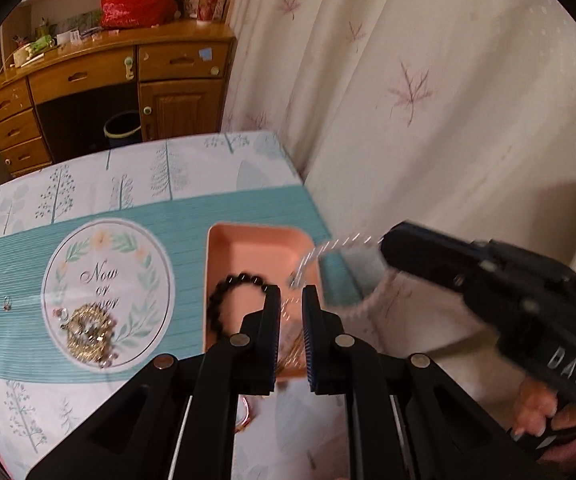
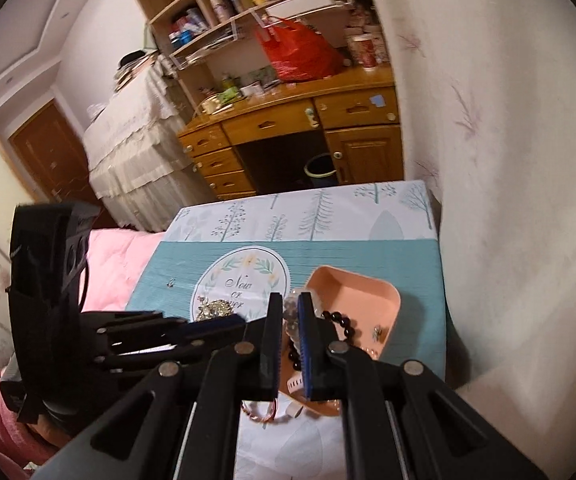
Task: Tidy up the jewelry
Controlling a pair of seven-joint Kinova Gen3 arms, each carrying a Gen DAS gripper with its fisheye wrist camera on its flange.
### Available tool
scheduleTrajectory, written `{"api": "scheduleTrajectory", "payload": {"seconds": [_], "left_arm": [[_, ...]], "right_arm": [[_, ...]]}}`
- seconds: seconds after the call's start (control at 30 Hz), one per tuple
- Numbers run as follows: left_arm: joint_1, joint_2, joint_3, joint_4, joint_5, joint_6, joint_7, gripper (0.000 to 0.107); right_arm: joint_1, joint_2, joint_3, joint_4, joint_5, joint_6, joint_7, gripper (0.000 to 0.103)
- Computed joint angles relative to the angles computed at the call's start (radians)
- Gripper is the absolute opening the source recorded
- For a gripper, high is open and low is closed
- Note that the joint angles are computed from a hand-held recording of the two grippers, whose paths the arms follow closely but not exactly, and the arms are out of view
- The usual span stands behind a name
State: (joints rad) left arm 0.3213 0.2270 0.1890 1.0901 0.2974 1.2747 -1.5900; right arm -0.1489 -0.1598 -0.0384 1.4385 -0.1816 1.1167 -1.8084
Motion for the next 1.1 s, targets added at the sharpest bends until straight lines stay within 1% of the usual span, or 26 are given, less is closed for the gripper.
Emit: {"api": "scheduleTrajectory", "payload": {"seconds": [0.07, 0.13, 0.17, 0.2, 0.27, 0.3, 0.37, 0.4, 0.47, 0.53, 0.6, 0.67, 0.7, 0.73, 0.77, 0.87, 0.97, 1.03, 1.1], "left_arm": [[0.01, 0.01, 0.002, -0.015, -0.025, 0.004, 0.035, 0.019], [0.052, 0.014, -0.025, -0.032, -0.086, 0.023, 0.098, 0.051], [0.052, 0.009, -0.028, -0.027, -0.097, 0.023, 0.112, 0.056], [0.034, -0.002, -0.021, -0.01, -0.092, 0.016, 0.112, 0.058], [0.016, -0.022, -0.026, 0.017, -0.087, 0.013, 0.114, 0.058], [0.007, -0.031, -0.029, 0.031, -0.089, 0.01, 0.112, 0.058], [-0.007, -0.051, -0.036, 0.065, -0.102, 0.007, 0.114, 0.064], [-0.012, -0.06, -0.04, 0.081, -0.114, 0.01, 0.121, 0.07], [-0.028, -0.078, -0.047, 0.114, -0.126, 0.019, 0.13, 0.071], [-0.049, -0.09, -0.055, 0.145, -0.126, 0.043, 0.137, 0.071], [-0.078, -0.103, -0.067, 0.182, -0.121, 0.076, 0.139, 0.071], [-0.102, -0.118, -0.076, 0.22, -0.124, 0.092, 0.128, 0.071], [-0.111, -0.123, -0.08, 0.233, -0.135, 0.102, 0.123, 0.072], [-0.116, -0.127, -0.082, 0.242, -0.157, 0.116, 0.121, 0.075], [-0.12, -0.126, -0.086, 0.249, -0.193, 0.137, 0.12, 0.076], [-0.15, -0.125, -0.1, 0.266, -0.237, 0.165, 0.079, 0.077], [-0.18, -0.098, -0.116, 0.264, -0.296, 0.202, 0.025, 0.077], [-0.201, -0.079, -0.125, 0.261, -0.323, 0.212, -0.019, 0.077], [-0.217, -0.06, -0.129, 0.261, -0.348, 0.209, -0.078, 0.077]], "right_arm": [[0.009, 0.013, -0.009, -0.016, 0.009, 0.016, 0.012, 0.008], [0.0, 0.038, -0.01, -0.044, 0.032, 0.053, -0.011, 0.015], [0.003, 0.046, -0.008, -0.053, 0.033, 0.068, -0.024, 0.026], [0.006, 0.044, 0.0, -0.048, 0.017, 0.066, -0.028, 0.032], [0.011, 0.028, 0.017, -0.024, -0.027, 0.041, -0.014, 0.032], [0.011, 0.026, 0.015, -0.022, -0.029, 0.042, -0.013, 0.034], [0.007, 0.027, 0.0, -0.023, -0.01, 0.05, -0.021, 0.039], [0.004, 0.028, -0.005, -0.021, -0.005, 0.051, -0.026, 0.042], [-0.001, 0.031, -0.009, -0.017, -0.011, 0.058, -0.039, 0.046], [-0.007, 0.037, -0.011, -0.009, -0.034, 0.071, -0.06, 0.05], [-0.016, 0.044, -0.022, 0.001, -0.042, 0.083, -0.095, 0.062], [-0.026, 0.046, -0.036, 0.018, -0.044, 0.089, -0.14, 0.067], [-0.032, 0.048, -0.042, 0.025, -0.044, 0.091, -0.161, 0.069], [-0.039, 0.052, -0.048, 0.032, -0.044, 0.098, -0.188, 0.07], [-0.046, 0.059, -0.057, 0.036, -0.042, 0.11, -0.221, 0.073], [-0.072, 0.083, -0.077, 0.047, -0.037, 0.141, -0.299, 0.076], [-0.101, 0.118, -0.09, 0.047, -0.033, 0.178, -0.361, 0.077], [-0.132, 0.146, -0.109, 0.041, 0.0, 0.207, -0.406, 0.077], [-0.175, 0.167, -0.132, 0.045, 0.057, 0.215, -0.433, 0.077]]}}
